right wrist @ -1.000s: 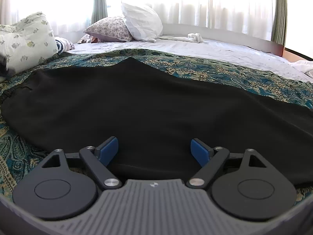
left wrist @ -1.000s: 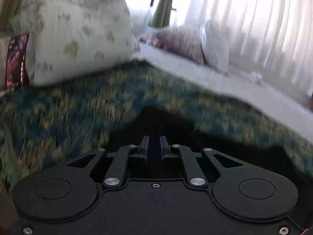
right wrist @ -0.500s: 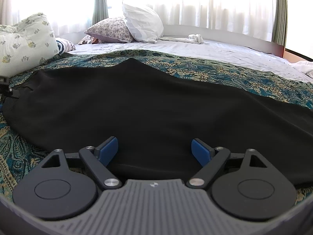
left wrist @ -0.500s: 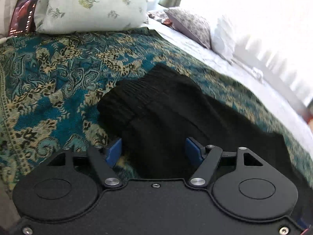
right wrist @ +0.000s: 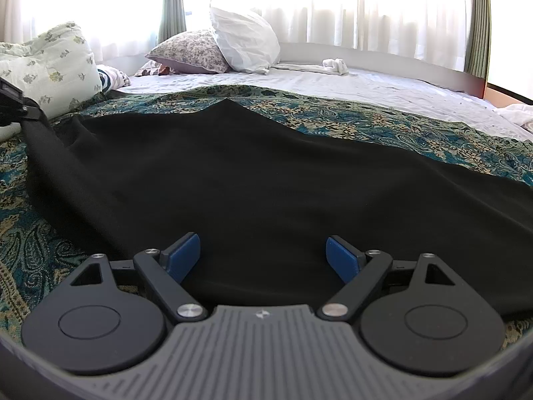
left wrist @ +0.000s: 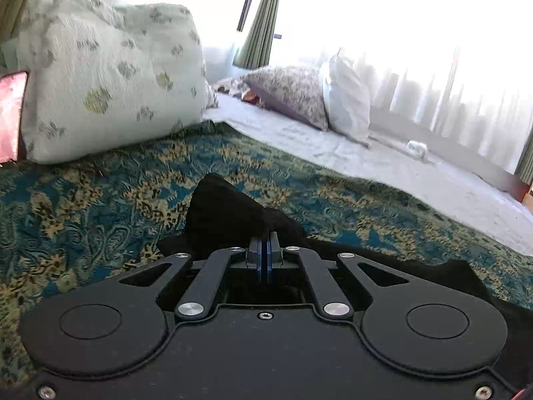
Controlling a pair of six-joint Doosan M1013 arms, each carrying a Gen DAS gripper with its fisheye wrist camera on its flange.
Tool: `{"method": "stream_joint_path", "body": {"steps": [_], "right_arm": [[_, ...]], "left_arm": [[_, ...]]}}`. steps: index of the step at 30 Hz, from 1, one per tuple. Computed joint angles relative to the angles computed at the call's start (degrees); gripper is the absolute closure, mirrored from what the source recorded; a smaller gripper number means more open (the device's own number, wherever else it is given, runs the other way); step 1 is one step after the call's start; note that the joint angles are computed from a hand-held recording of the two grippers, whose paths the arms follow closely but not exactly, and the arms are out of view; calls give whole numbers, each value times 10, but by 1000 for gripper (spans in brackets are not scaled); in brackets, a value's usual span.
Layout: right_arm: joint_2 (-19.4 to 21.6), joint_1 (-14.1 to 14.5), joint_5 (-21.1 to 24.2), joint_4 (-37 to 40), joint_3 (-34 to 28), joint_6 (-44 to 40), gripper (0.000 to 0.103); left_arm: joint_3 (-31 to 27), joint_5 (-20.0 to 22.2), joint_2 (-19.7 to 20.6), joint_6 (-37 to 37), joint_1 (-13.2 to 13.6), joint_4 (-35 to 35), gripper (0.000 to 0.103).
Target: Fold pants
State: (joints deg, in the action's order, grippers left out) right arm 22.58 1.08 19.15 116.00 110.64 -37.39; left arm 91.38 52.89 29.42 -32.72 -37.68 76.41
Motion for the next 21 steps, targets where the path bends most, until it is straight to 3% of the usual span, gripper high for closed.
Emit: {"method": "stream_joint_path", "body": {"steps": [6,11,17,21], "right_arm": [[-1,-2,9,-13,0,10,13],[-2,-7,21,-32,0,33,12],[0,-14,40,-40,0,49,11],[0,-12,40,-39,0,39,11]], "left_arm": [[-21,26,23,99,5,-115,98],[-24,53,29,135,-6,-122,94],[-17,67,10,83,-13,-51,83],[-35,54,9,112,-13,-19,76]]}}
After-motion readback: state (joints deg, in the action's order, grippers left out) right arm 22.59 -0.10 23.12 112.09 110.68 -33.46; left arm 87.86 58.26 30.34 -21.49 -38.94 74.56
